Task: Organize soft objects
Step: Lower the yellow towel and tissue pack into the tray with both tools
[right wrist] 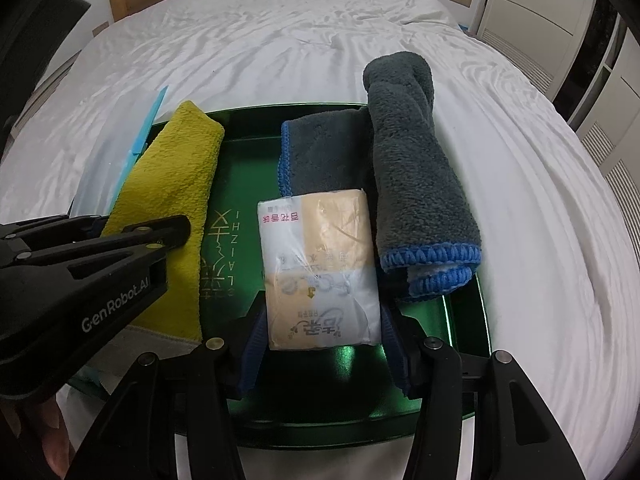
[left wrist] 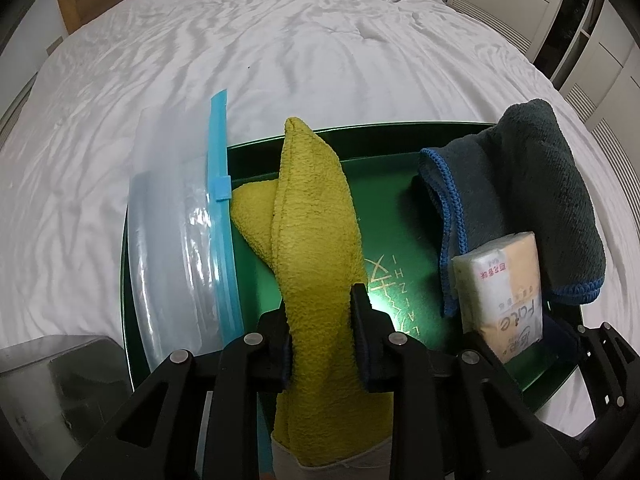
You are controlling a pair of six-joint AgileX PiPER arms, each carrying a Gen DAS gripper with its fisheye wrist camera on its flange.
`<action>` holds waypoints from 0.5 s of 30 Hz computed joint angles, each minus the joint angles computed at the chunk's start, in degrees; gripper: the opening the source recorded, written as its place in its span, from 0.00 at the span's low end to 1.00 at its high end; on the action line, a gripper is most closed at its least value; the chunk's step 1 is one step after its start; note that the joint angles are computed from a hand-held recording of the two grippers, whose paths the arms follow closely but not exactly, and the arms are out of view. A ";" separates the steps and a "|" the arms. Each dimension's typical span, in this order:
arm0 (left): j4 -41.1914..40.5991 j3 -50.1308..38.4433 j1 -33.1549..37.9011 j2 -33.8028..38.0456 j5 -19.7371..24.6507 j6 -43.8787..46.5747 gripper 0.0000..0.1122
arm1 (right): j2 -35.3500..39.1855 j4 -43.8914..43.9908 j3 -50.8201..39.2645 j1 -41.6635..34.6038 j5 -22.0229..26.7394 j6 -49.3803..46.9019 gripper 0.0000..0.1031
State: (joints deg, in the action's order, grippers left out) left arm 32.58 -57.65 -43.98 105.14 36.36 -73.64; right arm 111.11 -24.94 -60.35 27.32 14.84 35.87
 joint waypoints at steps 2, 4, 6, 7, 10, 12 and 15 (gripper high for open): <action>0.16 0.13 -0.03 -0.03 -0.03 -0.20 0.20 | 0.02 -0.06 0.11 -0.08 -0.16 0.12 0.50; 0.28 0.32 -0.15 -0.17 0.00 -0.43 0.21 | 0.20 -0.64 0.07 0.00 -0.23 0.91 0.50; 0.39 0.43 -0.20 -0.22 0.03 -0.61 0.21 | 0.02 -1.21 0.42 -0.14 -0.42 1.43 0.51; 0.36 0.37 -0.25 -0.20 0.08 -0.57 0.21 | 0.03 -1.43 0.43 -0.13 -0.39 1.70 0.51; 0.26 -0.05 -0.26 0.02 0.42 -0.52 0.21 | 0.06 -0.92 0.30 -0.46 -0.20 1.23 0.51; 0.38 -0.03 -0.31 0.00 0.48 -0.77 0.21 | 0.10 0.04 0.14 -0.77 -0.08 0.18 0.51; 0.52 0.05 -0.45 -0.03 0.53 -1.07 0.21 | 0.11 -1.29 -0.03 -0.51 0.42 1.36 0.51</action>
State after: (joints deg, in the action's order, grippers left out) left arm 33.10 -57.60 -44.44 105.11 36.89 -74.71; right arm 111.22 -26.23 -60.37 26.82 15.26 37.23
